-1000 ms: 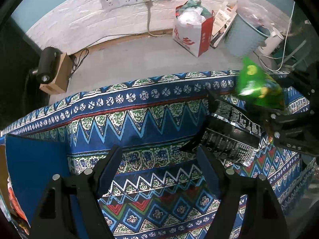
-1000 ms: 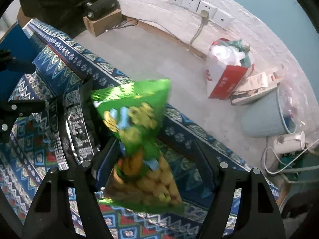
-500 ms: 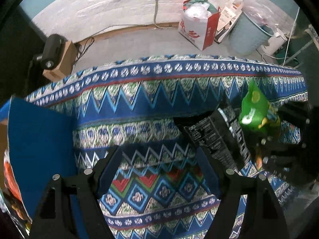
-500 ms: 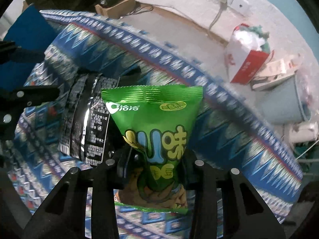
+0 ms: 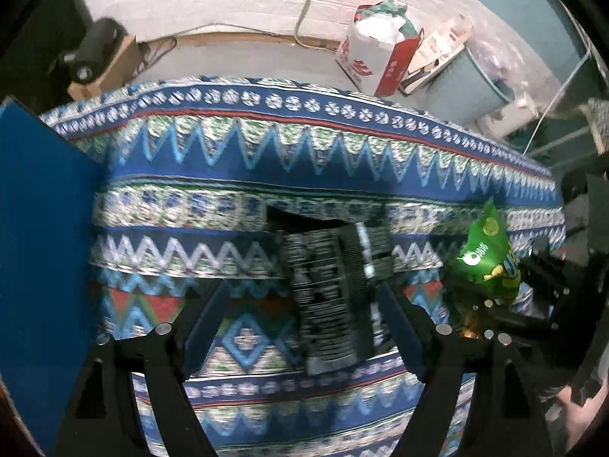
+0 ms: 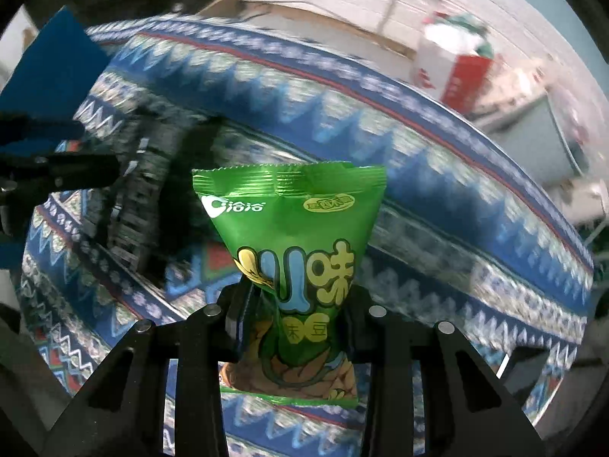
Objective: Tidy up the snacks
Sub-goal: 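Grasp the green snack bag with the right tool while the left grasps the black wrapper, then lift the green bag and black wrapper and carry them over the box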
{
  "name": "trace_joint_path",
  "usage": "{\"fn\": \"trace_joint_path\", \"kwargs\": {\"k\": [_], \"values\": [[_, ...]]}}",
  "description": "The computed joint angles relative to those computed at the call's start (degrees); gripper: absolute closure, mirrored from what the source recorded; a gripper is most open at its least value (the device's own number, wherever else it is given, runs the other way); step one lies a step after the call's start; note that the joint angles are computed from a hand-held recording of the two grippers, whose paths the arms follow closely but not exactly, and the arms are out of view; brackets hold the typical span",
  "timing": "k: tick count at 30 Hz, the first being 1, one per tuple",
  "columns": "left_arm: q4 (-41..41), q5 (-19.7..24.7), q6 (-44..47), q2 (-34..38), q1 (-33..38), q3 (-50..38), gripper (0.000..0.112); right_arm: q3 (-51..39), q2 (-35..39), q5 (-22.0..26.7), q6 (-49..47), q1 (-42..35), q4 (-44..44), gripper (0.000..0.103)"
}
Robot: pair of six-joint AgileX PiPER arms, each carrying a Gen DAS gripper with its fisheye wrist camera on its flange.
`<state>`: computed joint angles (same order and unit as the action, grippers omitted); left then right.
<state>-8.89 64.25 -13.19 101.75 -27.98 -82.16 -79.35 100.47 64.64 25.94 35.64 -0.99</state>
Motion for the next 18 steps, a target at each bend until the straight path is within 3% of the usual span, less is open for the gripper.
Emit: {"fn": "trace_joint_path", "kwargs": {"k": [2, 6, 11, 13, 17, 18], "values": [[-1.0, -0.6, -1.6, 0.9, -0.6, -0.2, 0.024, 2.0, -2.0, -0.4, 0.6, -0.9, -0.4, 0.069], [-1.6, -0.7, -5.1, 3.4, -2.8, -1.5, 0.024, 5.5, -5.5, -1.1, 0.8, -3.1, -0.7, 0.069], [2.0, 0.8, -8.8, 7.3, -6.7, -4.3, 0.024, 8.8, -8.2, -2.2, 0.1, -4.9, -0.6, 0.069], [3.5, 0.0, -9.0, 7.9, -8.3, -4.4, 0.019, 9.7, -8.6, -2.9, -0.8, -5.9, -0.4, 0.069], [7.1, -1.1, -8.0, 8.3, -10.8, -4.4, 0.02, 10.1, -8.7, -3.4, -1.0, -6.0, -0.8, 0.069], [8.6, -1.6, -8.0, 8.0, -11.6, -3.9, 0.027, 10.2, -8.8, -3.4, -0.3, -5.4, -1.1, 0.069]]}}
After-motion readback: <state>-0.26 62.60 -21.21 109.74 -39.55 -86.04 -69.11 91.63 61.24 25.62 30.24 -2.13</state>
